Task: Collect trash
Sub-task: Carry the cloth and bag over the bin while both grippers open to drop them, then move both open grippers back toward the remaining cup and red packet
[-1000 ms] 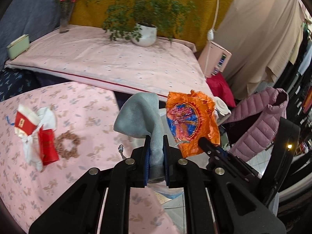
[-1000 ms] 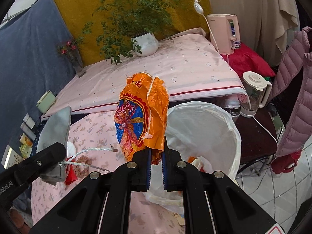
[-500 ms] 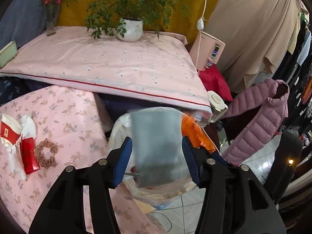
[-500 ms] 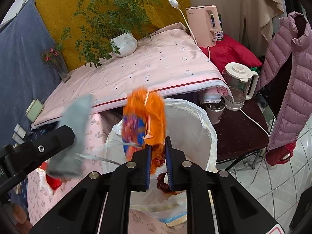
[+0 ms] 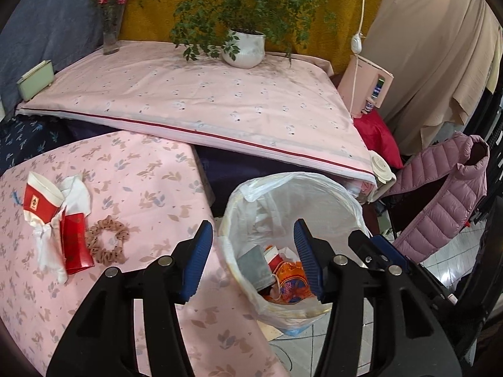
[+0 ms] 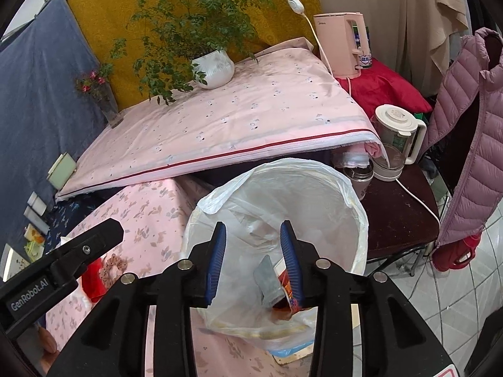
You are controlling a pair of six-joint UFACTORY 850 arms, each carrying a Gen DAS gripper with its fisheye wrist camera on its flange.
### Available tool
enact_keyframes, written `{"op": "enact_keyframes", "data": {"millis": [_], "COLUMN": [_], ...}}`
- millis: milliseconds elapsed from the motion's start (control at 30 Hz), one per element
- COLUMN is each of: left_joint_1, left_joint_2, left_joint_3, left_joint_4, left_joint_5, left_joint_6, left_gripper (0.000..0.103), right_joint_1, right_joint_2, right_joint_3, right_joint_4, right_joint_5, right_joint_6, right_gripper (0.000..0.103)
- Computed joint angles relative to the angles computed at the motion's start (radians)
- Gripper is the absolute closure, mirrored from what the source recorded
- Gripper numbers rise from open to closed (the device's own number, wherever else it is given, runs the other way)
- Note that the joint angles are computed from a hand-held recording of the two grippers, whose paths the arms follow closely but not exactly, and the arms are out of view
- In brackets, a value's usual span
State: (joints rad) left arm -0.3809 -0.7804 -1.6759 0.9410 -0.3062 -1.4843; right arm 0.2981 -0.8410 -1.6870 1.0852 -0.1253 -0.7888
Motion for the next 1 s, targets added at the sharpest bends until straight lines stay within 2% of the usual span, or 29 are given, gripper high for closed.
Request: {"op": "enact_keyframes", "data": {"millis": [133,267,800,867,933,1000], "left_joint_1": [0.008,0.021,0.100,0.115,0.131,0.144], "left_joint_2": [0.030,0.058,0.185,0.200,0.214,0.227], "left_joint_3": [0.051,0.100,0.326,0.354,0.384,0.411], "left_joint_4": [0.083,0.131,0.348,0.360,0.376,0.392], "left_joint_5": [-0.006,-0.004,0.000,0.000,-0.003,-0.004], "left_joint_6": [-0.104,-0.178,-0.519,-0.550,-0.590,-0.624], "left_gripper": [0.052,0.052,0.052,0.051,0.045,0.044], "right_joint_1": [0.014,0.033,0.122,0.136,0.147,0.160], "right_joint_2": [0.007,0.014,0.015,0.011,0.005,0.000], "right_joint_3": [0.005,0.012,-0.004,-0.011,-0.017,-0.025], "right_joint_4": [0.002,0.011,-0.115,-0.139,-0.160,-0.185], "right_joint_5": [0.001,0.005,-0.020,-0.026,-0.032,-0.039], "right_joint_6": [-0.012,-0.030,0.054,0.071,0.085,0.106], "right_gripper": [0.067,0.061,0.061,0.061,0.061,0.061]}}
